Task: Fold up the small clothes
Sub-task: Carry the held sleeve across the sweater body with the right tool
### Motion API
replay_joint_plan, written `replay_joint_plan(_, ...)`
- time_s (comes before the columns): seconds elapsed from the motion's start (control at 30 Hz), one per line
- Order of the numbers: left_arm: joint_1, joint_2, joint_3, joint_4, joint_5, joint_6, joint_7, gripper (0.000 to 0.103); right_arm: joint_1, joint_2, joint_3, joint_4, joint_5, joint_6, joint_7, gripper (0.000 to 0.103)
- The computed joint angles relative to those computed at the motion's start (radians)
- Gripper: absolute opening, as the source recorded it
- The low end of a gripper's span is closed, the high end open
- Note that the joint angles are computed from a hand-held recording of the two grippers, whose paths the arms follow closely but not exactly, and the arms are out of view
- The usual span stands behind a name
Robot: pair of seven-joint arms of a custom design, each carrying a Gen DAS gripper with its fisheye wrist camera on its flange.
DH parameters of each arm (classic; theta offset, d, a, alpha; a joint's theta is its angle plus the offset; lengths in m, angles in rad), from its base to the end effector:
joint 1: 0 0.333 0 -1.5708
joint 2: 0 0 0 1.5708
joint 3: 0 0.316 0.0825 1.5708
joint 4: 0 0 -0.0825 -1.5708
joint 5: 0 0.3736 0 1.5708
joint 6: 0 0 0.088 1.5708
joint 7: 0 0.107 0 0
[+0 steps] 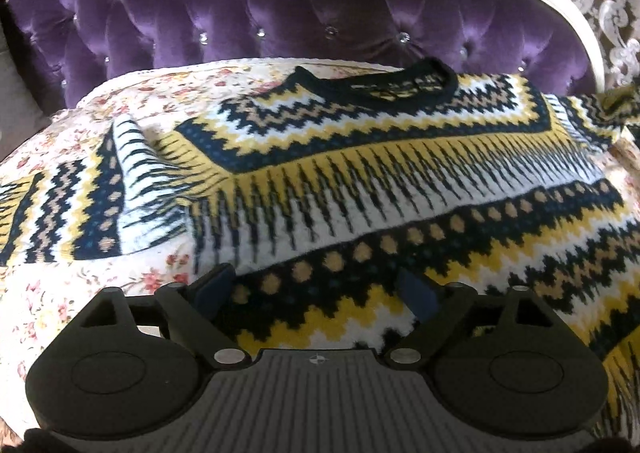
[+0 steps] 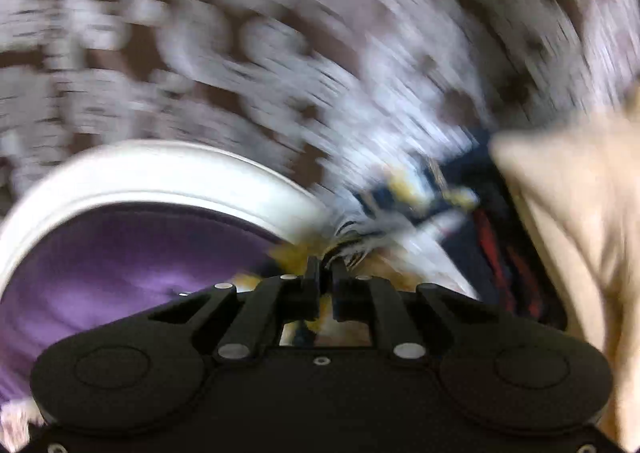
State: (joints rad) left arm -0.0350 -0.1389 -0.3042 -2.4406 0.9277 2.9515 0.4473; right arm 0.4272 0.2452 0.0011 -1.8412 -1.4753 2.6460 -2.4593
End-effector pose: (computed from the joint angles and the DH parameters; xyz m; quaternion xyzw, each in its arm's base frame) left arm 0.4428 -0.2145 0.4124 -0.6286 0.6881 -0.2611 0.2515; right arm 0.5731 0.2906 0.4423 -0.3863 0.7664 -0.2922 0.4219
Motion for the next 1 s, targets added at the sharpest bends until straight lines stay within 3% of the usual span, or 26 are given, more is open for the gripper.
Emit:
replay_joint_plan(0.1,0.015,-0.011,0.004,-0.008,0.009,0.013,-0.022,0.088,0.046,-0.004,0.029,0.081,-0.067,-0.013,-0.137,0.009)
replay_joint_plan(0.17,0.037,-0.022,-0.001,-0.011,0.037,0.017,-0.06,0.088,0.076,0.033,0.053,0.173,-0.069,0.037,-0.284,0.009)
replay_joint_plan(0.3,0.069,-0.042,-0.001,-0.022,0.06,0.017,-0.091,0.088,0.123,0.21,0.124,0.399,0.165,0.14,-0.766,0.008)
replay_joint_plan(0.37,0.084,-0.051,-0.003,-0.029,0.067,0.018,-0.103,0.088,0.126,0.304,0.161,0.477,0.278,0.182,-0.882,0.009)
replay_joint_plan(0.4,0.09,-0.055,-0.004,-0.032,0.068,0.019,-0.105,0.088,0.14,0.328,0.153,0.493,0.295,0.181,-0.877,0.01)
replay_joint_plan(0.43,0.096,-0.058,-0.005,-0.035,0.069,0.02,-0.106,0.088,0.156,0.345,0.135,0.498,0.307,0.171,-0.844,0.015)
replay_joint_plan(0.5,0.106,-0.064,-0.008,-0.041,0.07,0.024,-0.106,0.088,0.179,0.343,0.078,0.463,0.319,0.167,-0.714,0.047)
replay_joint_plan(0.57,0.109,-0.063,-0.007,-0.046,0.052,0.031,-0.09,0.088,0.222,0.294,-0.016,0.374,0.287,0.125,-0.52,0.059)
replay_joint_plan(0.63,0.11,-0.061,-0.01,-0.047,0.028,0.034,-0.075,0.088,0.275,0.23,-0.104,0.28,0.223,0.048,-0.344,0.061)
replay_joint_plan(0.7,0.114,-0.057,-0.017,-0.045,0.016,0.039,-0.066,0.088,0.288,0.144,-0.14,0.164,0.153,-0.035,-0.152,0.087)
replay_joint_plan(0.73,0.115,-0.057,-0.021,-0.046,0.013,0.043,-0.062,0.088,0.277,0.112,-0.146,0.117,0.134,-0.059,-0.069,0.092)
replay_joint_plan(0.87,0.117,-0.051,-0.039,-0.041,0.019,0.029,-0.055,0.088,0.179,0.053,-0.151,0.009,0.088,0.019,0.165,0.092)
replay_joint_plan(0.93,0.111,-0.047,-0.037,-0.039,0.02,0.019,-0.05,0.088,0.126,0.076,-0.15,0.017,0.048,0.099,0.274,0.092)
replay_joint_plan(1.0,0.105,-0.044,-0.032,-0.036,0.02,0.013,-0.047,0.088,0.094,0.114,-0.143,0.052,0.004,0.123,0.378,0.091)
